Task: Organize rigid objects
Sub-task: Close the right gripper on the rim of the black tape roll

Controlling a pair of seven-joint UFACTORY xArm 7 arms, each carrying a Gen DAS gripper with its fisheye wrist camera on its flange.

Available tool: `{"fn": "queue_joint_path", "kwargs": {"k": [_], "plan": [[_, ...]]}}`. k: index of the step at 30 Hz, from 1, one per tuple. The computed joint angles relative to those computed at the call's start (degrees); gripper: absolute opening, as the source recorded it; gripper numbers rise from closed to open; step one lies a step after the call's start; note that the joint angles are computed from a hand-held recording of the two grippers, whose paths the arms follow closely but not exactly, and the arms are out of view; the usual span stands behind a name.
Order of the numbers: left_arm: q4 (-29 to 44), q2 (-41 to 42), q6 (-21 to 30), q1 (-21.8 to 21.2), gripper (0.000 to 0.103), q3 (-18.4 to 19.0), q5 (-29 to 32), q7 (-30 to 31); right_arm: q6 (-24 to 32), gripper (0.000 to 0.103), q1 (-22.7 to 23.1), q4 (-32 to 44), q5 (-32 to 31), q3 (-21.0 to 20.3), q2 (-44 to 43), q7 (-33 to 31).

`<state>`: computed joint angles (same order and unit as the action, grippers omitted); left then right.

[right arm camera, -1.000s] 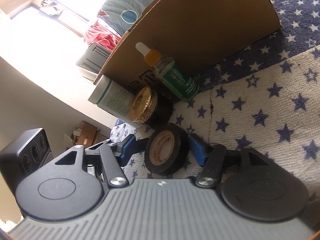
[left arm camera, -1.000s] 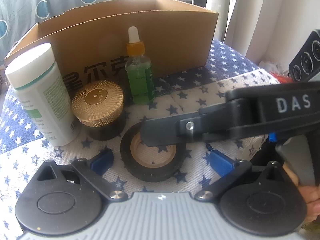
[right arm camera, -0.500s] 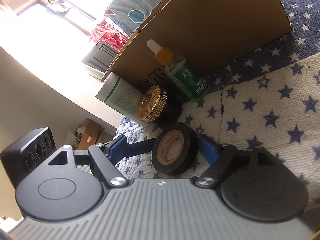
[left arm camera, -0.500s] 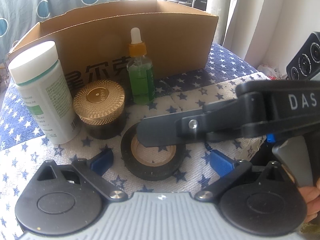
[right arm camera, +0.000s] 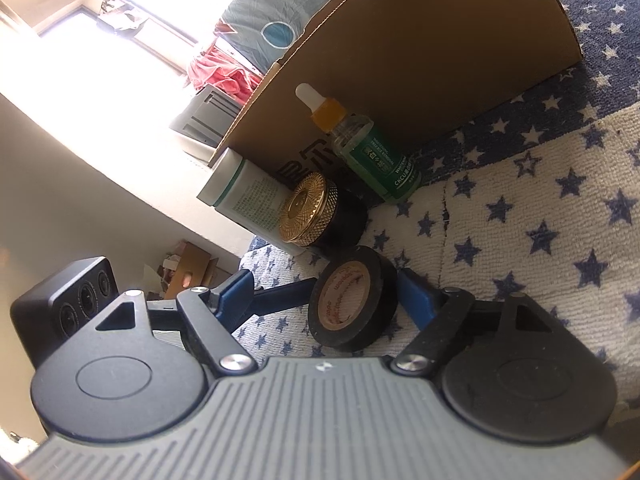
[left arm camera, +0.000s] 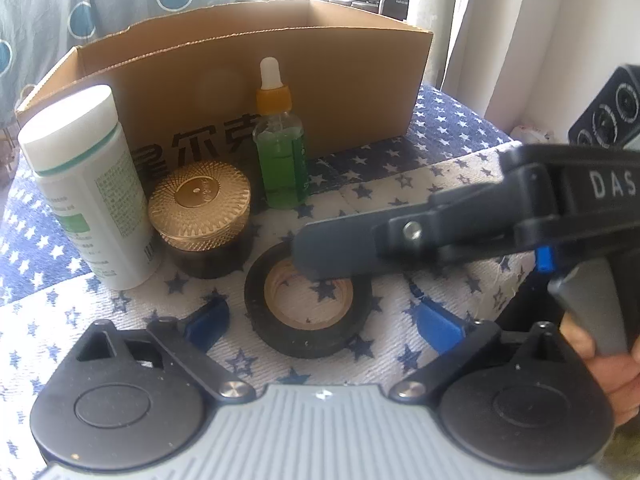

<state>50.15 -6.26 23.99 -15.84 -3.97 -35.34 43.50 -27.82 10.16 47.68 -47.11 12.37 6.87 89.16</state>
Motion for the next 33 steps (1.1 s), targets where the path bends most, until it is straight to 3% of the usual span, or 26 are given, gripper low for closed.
{"fn": "queue_joint_path", "kwargs": {"k": [2,6,10,15,19,21,24,27,31,33], "plan": [[-0.70,-0.77,-0.90,-0.02,0.091,-0.26,1.17,-0.35,0.36,0.078,-0.01,-0.67,-0.17,-0.34,-1.12,-0.98],[-1.08,-1.39,-1.17,-0.17,0.080,-0.12,2.36,-2.75,1.37,0.078,2.00,-3.54,5.45,-1.64,-4.22,-7.98],[-1.29,-1.36,-2.22,-0.54,0.073,0.22,2.40,-3.04,3.60,0.075,3.13,-4.24,3.94,-2.66,-6.23,-7.79],[-1.29,-1.29,-2.89,-0.76,0.069,0.58,2.11,-2.33,5.60,0.054,5.05,-4.29,5.37,-3.48,-6.52,-9.58],[-1.65,-1.17,-4.17,-1.01,0.066,0.26,2.67,-1.86,8.36,0.045,5.21,-2.58,3.98,-3.06,-5.54,-9.21],[-2.11,-1.27,-5.13,-1.06,0.066,0.00,3.65,-2.35,10.24,0.037,3.92,-0.87,-0.97,-2.13,-4.78,-4.80],[-2.44,-1.54,-5.41,-1.31,0.066,0.04,4.42,-2.92,12.04,0.028,2.88,-0.62,-1.24,-0.74,-4.79,-4.48],[-2.90,-2.44,-4.78,-1.67,0.066,0.21,4.65,-3.22,11.88,0.026,-0.24,0.70,-10.92,0.73,-5.08,5.59],[-3.55,-2.83,-4.29,-1.27,0.066,-0.54,8.96,-6.71,12.78,0.026,-0.22,3.28,-26.14,-0.37,-5.80,20.00],[-3.55,-2.78,-4.61,-1.23,0.066,-0.77,10.97,-7.97,12.89,0.025,0.68,3.32,-27.13,-1.11,-5.45,21.06]]}}
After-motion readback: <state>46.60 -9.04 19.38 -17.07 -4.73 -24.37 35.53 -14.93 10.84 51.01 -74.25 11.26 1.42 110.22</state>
